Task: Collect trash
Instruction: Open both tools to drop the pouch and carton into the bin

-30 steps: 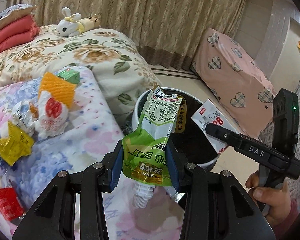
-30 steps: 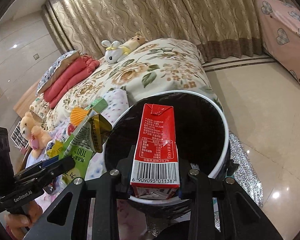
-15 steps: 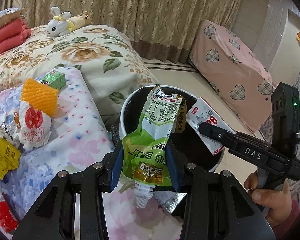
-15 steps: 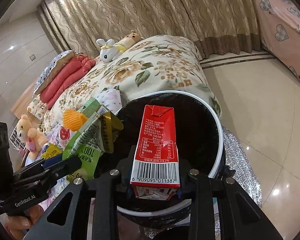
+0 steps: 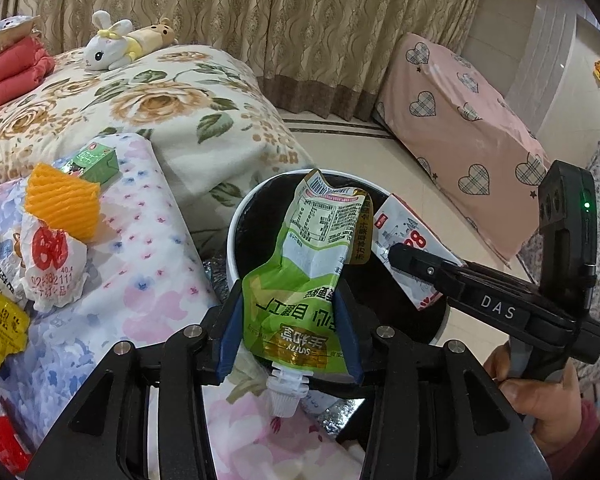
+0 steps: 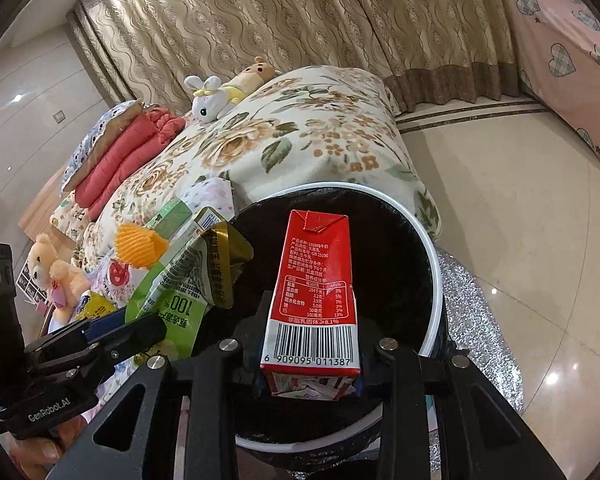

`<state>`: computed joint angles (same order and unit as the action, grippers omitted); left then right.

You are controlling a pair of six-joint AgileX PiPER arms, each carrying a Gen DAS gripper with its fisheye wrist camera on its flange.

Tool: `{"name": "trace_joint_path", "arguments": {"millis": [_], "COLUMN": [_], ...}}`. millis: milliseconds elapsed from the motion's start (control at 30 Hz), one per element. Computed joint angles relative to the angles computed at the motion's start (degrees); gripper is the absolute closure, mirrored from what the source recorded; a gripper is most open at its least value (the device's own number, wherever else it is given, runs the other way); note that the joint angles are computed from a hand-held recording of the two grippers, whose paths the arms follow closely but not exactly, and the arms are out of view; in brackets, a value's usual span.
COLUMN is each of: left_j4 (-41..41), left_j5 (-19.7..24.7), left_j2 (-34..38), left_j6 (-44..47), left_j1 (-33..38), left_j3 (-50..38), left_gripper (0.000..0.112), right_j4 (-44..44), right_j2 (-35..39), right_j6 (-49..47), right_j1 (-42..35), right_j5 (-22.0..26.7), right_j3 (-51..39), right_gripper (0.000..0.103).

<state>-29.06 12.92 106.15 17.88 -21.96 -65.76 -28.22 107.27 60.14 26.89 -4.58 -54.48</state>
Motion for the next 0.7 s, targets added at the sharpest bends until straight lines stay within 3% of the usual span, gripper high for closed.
{"name": "trace_joint_path", "arguments": {"millis": [100,233,400,567,700], "left_j4": [-3.03,-13.05,-24.93,-43.70,-59.23], "left_j5": [0.33,-1.50,-3.71,-6.71,-6.66], "left_j2": [-0.19,-2.37,-5.69,-9.42,-11.65], "left_j6": [1.92,10.21,20.96,39.20,54.56], "left_j1": [0.47,1.28,2.22,3.68,6.46], "left_j3": [0.12,3.34,8.42,15.39,20.43], "left_gripper": [0.063,0.048,0.045,0.043,0.043], "right_j4": [-0.71,10.86,18.23,27.02,32.92], "right_j2": [0.04,-0.78,-1.84,-2.30,-2.29], "right_j6": [1.12,-9.29,-15.45,-23.15,-28.30], "right_j1": [-0.32,-0.56,0.36,2.51,4.97], "right_j5": [0.17,-1.01,-2.11,-2.74,-2.43], "right_j3": [-0.06,1.31,2.64,2.81,2.19], "right_gripper": [0.066,0.039,0.032,0.023,0.017]}}
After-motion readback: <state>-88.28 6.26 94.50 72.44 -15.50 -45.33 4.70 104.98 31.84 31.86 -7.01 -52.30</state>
